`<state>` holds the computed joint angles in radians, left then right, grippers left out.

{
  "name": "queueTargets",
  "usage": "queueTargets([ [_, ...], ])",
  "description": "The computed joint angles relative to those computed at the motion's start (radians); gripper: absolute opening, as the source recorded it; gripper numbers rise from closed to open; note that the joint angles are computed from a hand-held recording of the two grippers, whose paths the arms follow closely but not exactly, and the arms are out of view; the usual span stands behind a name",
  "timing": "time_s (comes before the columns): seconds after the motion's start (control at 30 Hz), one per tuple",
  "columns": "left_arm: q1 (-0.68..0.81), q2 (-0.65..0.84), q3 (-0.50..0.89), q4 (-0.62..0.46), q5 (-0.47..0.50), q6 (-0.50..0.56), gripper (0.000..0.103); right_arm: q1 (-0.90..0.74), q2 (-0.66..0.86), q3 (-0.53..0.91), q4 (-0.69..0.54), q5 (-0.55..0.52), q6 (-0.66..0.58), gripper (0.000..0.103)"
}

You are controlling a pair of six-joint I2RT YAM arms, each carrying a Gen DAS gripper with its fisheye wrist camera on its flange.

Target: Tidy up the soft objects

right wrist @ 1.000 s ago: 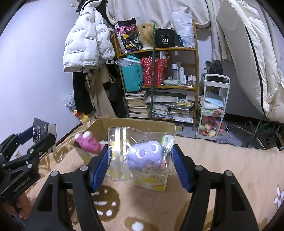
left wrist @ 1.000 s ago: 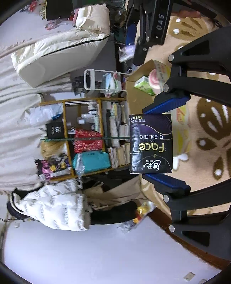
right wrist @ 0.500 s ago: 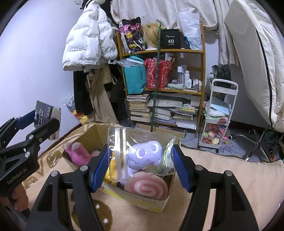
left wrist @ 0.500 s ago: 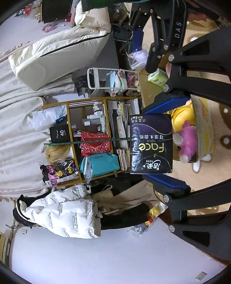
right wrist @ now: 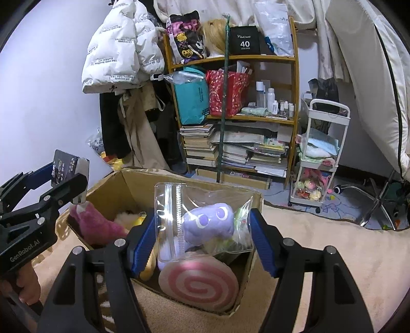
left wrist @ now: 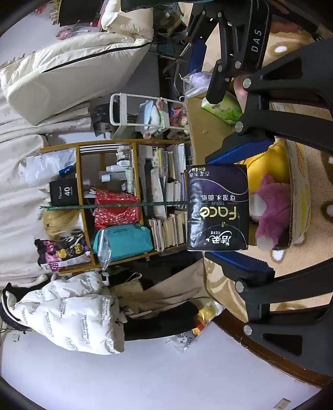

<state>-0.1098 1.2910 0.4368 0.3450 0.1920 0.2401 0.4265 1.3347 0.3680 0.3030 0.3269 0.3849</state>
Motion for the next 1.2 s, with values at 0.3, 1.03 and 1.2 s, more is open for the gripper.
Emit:
queueTargets([
  [0.3,-0.023,0.037,-0.008,0.034,-0.032,0.007,0.066,-0.017,0.048,0.006,0.016,-0.040,-0.007,0.076],
  [1.03,0.114,-0.212,-0.076,-0.121,0.025,0.027,0.099,0.071,-0.121,-0.014,-0.164,0.062,0.060,0.103],
  [1.2,0.186,-0.344,-0.093,-0.236,0.091,0.045,0.100,0.156,-0.255,-0.022,-0.285,0.151,0.109,0.103],
])
